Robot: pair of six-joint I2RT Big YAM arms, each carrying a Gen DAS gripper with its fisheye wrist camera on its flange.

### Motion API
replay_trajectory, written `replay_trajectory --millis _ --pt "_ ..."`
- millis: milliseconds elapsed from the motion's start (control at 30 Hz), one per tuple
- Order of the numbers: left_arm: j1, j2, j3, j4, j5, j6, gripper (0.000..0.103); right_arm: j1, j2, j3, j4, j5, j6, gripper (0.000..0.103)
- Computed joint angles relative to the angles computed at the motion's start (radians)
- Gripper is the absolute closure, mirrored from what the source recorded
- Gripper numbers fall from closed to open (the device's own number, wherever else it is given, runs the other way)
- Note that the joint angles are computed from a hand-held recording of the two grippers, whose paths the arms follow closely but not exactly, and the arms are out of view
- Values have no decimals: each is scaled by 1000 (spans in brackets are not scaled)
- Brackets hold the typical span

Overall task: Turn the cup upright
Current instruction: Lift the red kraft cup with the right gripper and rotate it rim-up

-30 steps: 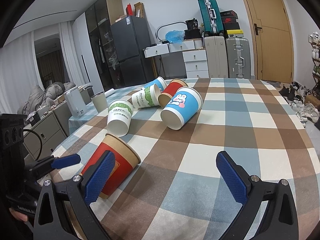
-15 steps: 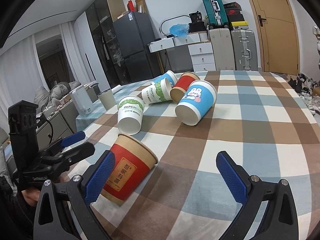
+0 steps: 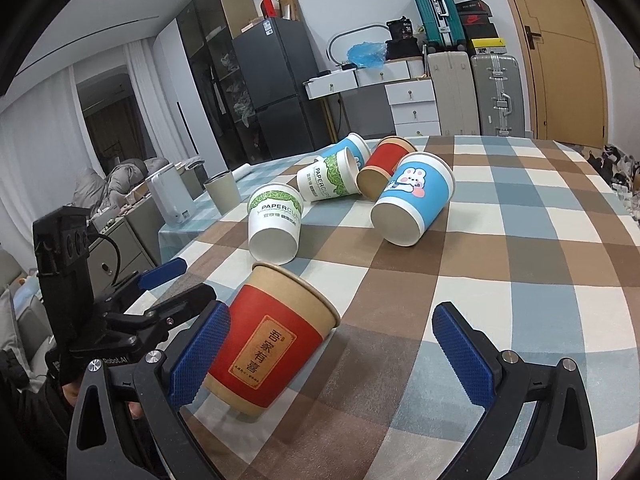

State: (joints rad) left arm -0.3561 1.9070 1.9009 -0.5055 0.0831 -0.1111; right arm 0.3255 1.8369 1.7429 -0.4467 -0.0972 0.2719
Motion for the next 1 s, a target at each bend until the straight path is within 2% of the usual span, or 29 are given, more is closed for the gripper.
replay_trajectory --millis 500,700,867,1000 --pt "-4 -2 -11 20 -10 5 1 0 11 21 -30 -1 11 0" --pt "-6 -4 -15 26 -14 10 1 3 20 42 -66 1 6 0" --pt "-9 -10 -23 34 -21 17 1 3 51 105 -146 -21 13 0" --pt "-9 -11 -25 37 -20 16 1 -4 93 179 -226 -81 44 0"
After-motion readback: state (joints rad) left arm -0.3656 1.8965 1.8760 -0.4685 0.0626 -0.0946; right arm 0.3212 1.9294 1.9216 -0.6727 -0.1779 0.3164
